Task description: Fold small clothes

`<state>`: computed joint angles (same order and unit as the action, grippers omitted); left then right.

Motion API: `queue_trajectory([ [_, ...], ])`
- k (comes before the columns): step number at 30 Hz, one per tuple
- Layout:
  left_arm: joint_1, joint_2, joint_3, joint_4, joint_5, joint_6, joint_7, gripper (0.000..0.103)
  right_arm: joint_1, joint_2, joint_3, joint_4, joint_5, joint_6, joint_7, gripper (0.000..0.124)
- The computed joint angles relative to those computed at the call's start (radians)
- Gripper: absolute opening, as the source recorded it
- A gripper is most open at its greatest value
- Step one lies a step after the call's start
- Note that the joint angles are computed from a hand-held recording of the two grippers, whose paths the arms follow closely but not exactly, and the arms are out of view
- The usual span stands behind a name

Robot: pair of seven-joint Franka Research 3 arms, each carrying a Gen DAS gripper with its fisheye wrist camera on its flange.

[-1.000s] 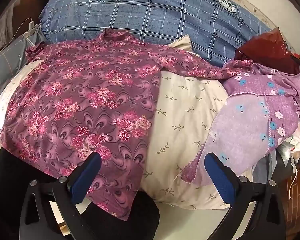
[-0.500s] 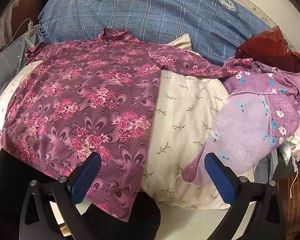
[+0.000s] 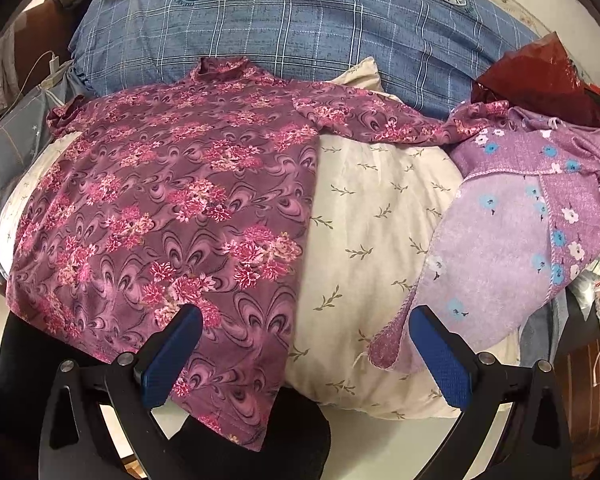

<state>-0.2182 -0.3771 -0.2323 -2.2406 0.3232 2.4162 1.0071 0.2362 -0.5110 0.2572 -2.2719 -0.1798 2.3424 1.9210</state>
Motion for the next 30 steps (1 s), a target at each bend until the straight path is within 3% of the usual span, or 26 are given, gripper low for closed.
queue_trajectory([
  [21, 0.012, 0.129, 0.023, 0.111, -0.055, -0.034, 0.03, 0.103, 0.005, 0.098, -0.029, 0.046, 0.0, 0.041, -0.015, 0.103],
  [30, 0.07, 0.2, 0.051, 0.207, -0.046, -0.089, -0.009, 0.103, 0.001, 0.154, -0.09, 0.093, 0.074, 0.058, -0.046, 0.103],
])
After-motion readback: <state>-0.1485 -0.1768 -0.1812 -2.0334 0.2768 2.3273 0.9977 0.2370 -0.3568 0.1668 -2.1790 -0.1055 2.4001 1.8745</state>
